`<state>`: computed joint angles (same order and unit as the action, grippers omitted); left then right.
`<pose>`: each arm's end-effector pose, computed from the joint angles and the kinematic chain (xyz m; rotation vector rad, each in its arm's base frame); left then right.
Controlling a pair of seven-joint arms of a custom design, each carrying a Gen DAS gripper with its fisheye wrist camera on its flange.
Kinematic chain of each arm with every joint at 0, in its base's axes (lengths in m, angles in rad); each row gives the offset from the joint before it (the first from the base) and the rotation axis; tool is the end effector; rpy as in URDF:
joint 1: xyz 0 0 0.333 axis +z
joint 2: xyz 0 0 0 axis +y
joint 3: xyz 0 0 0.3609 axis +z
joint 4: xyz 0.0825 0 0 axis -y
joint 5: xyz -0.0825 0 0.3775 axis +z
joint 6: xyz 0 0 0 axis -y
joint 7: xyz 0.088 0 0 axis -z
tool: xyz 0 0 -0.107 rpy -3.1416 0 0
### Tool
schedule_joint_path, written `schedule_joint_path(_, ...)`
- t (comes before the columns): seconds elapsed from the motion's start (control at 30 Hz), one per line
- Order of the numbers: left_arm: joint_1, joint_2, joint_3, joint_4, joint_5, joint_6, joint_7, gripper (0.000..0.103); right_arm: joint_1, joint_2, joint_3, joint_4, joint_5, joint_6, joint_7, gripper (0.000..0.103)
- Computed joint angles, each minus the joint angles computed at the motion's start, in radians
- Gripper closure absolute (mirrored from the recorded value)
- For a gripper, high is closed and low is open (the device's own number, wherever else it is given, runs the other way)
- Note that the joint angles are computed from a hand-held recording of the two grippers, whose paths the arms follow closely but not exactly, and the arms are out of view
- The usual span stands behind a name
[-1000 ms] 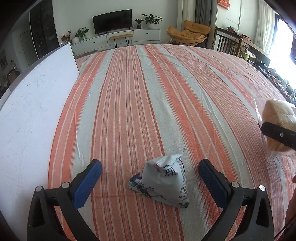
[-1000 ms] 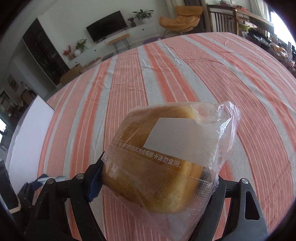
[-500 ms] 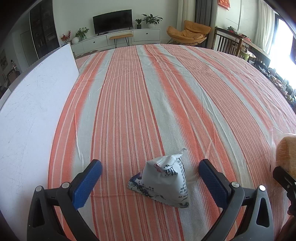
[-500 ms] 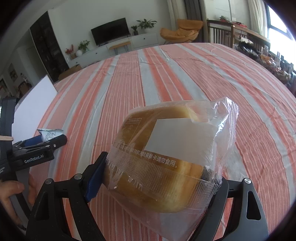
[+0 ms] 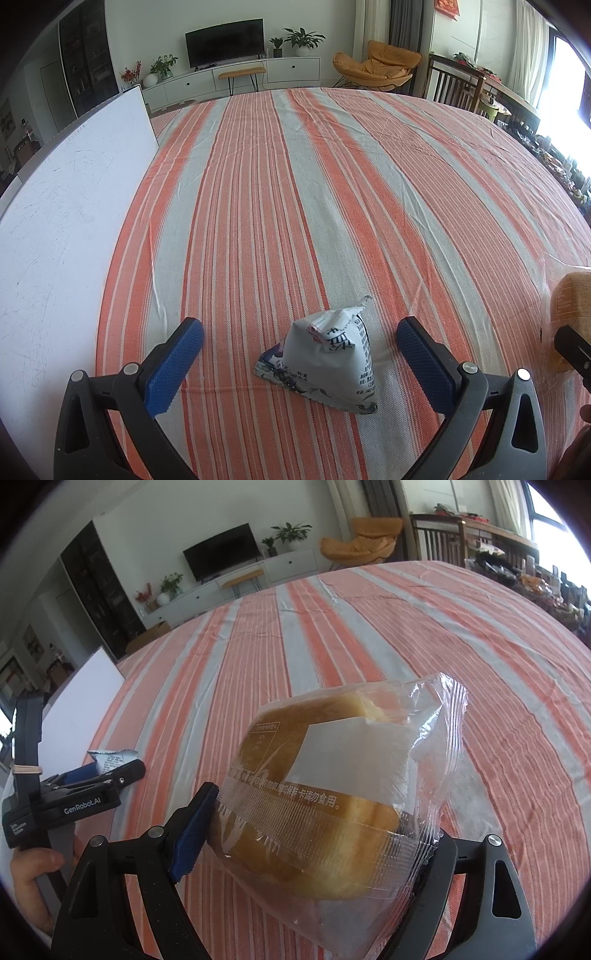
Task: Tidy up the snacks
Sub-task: 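Lift the bread loaf with the right tool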
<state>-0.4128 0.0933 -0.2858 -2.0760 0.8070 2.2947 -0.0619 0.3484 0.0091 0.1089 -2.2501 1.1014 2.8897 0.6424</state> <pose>0.4553 -0.3568 0.4523 -2.1758 1.4014 -0.4581 0.5108 0.1930 0.4577 -1.9572 1.3149 -0.1993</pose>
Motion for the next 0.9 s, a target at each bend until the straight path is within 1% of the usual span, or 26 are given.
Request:
schedule_joint_path(0.23,0.000,0.000,0.000,0.000,0.000,0.000,0.000,0.000,-0.003,-0.001,-0.003,0.004,0.038,0.000,-0.009,0.017)
schedule_joint_path(0.33,0.000,0.000,0.000,0.000,0.000,0.000,0.000,0.000,-0.005,-0.002,-0.004,0.002,0.037,0.009,0.007,0.017)
schedule_joint_path(0.4,0.000,0.000,0.000,0.000,0.000,0.000,0.000,0.000,-0.007,-0.002,-0.005,0.006,0.067,0.006,-0.015,0.017)
schedule_joint_path(0.53,0.000,0.000,0.000,0.000,0.000,0.000,0.000,0.000,-0.007,-0.001,-0.004,0.007,0.071,0.008,-0.019,0.017)
schedule_joint_path(0.63,0.000,0.000,0.001,0.000,0.000,0.001,0.000,0.000,-0.004,0.006,-0.002,0.005,0.006,0.014,0.029,0.016)
schedule_joint_path(0.77,0.000,0.000,0.001,0.000,0.000,0.001,0.000,0.000,0.008,0.010,0.004,-0.012,-0.131,0.063,0.126,0.015)
schedule_joint_path(0.83,0.000,0.000,0.001,0.000,0.000,0.001,0.000,0.000,0.009,0.010,0.005,-0.016,-0.152,0.069,0.139,0.014)
schedule_joint_path(0.9,0.000,0.000,0.001,0.000,0.000,0.000,0.000,0.000,0.006,0.010,0.005,-0.013,-0.136,0.063,0.126,0.014)
